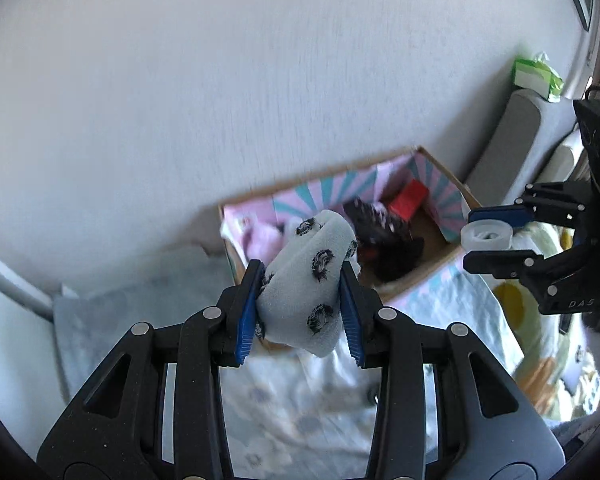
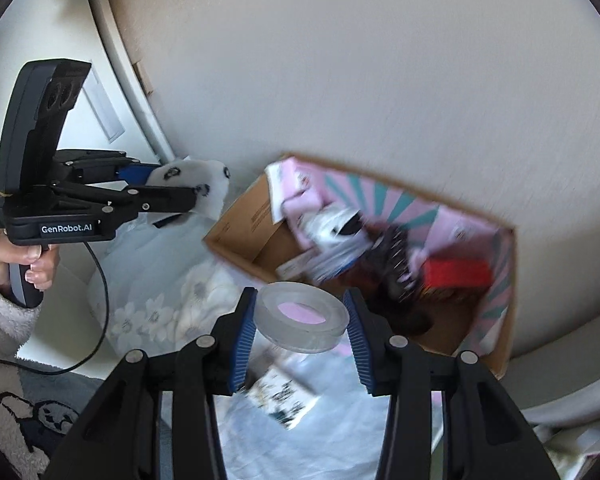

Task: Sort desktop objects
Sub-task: 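Carry the dotted sock and tape roll into the box and open both grippers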

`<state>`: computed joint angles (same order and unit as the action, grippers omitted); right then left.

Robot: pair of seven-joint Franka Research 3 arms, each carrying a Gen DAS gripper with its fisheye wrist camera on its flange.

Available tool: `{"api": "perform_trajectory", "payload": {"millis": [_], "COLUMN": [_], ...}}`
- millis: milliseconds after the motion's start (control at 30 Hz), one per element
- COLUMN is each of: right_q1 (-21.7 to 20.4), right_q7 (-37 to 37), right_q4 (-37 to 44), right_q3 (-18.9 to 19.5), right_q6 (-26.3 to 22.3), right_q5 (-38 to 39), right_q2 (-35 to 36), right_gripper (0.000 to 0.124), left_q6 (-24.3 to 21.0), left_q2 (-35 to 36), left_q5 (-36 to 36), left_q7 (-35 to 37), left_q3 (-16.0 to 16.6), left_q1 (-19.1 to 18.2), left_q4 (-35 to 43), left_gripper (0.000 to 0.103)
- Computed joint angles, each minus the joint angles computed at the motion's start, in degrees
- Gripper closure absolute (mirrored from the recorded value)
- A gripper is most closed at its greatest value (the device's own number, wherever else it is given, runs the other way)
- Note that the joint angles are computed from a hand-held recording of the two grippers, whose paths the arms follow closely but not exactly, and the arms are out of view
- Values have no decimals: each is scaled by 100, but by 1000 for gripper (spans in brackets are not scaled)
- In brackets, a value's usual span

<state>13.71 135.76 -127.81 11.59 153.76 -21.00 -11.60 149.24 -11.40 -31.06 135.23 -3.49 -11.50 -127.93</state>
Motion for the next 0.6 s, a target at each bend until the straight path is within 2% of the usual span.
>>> {"api": "perform_trajectory", "payload": {"millis": [133,267,600], "right_q1": [-79,-151,-236], "right_q7": [-315,-718,-1540], "right_q4": [181,382,786], "right_q3": [-157,-328,-705], "right_q6": [-156,-300,-724], "right_q5": [46,184,716], "right_q2": [39,199,737], "right_gripper": [84,84,84], "left_q6": [192,164,-329], "left_q2": [452,928,1967], "left_q5": [354,619,1478], "left_q7": [-399,-758,-1694], "left_q3": [-197,-396,-851], "left_q1": [29,107,373], "left_q4": [481,980,1964], "left_gripper": [69,69,69]}}
